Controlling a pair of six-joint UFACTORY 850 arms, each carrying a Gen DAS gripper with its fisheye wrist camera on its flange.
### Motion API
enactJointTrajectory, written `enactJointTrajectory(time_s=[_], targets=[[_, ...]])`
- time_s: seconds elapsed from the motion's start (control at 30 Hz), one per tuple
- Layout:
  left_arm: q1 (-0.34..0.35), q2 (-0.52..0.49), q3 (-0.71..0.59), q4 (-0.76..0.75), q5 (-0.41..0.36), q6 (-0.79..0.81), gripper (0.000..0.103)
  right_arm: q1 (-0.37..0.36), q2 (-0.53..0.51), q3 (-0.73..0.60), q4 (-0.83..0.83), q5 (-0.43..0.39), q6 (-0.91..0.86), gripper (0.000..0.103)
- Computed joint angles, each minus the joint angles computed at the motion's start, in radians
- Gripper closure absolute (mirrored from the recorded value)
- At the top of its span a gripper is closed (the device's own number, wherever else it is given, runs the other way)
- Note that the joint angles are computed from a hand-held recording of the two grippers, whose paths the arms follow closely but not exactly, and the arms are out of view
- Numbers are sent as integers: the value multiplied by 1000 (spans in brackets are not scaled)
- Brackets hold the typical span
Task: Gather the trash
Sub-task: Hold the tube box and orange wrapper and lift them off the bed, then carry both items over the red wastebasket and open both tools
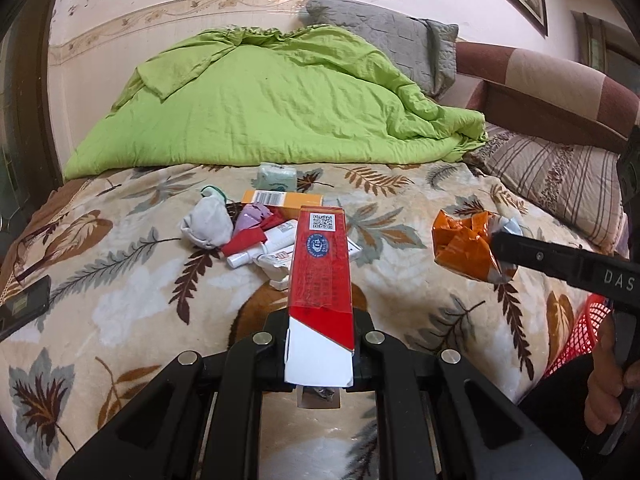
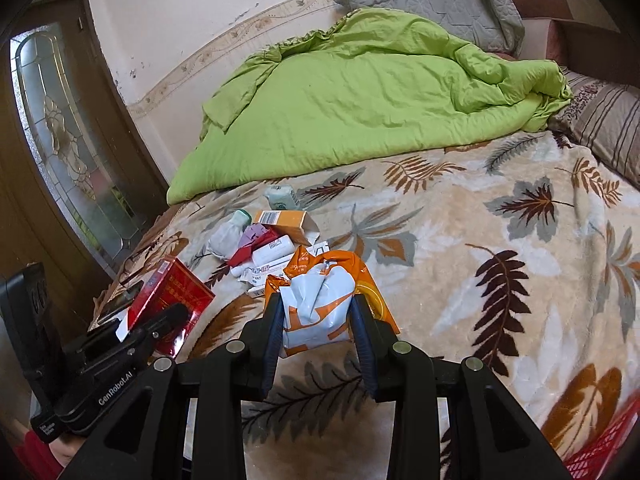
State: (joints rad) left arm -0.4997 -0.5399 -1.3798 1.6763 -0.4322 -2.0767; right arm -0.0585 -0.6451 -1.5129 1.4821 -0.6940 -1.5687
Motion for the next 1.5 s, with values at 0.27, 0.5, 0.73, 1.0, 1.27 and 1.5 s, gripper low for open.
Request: enactJointTrajectory(time_s=[0.27,0.5,0.73,1.0,1.27,1.5], targets=[[-2,-15,-17,-25,1,42,90,-7,8,10,15,9,-16,67],[3,-17,-18,-20,6,34,90,-4,6,7,9,8,-10,67],[9,-18,-18,-9,14,21,90,-1,-1,-2,2,4,4,67],[8,-24,-22,-2,22,15,90,-3,-7,-9,-3,-5,19,67],[-14,-31,-37,21,41,8,90,-20,3,11,7,-47,63,67],[-38,-26,-45,50,82,-10,90,-60,46,71,25,-98,80,67]])
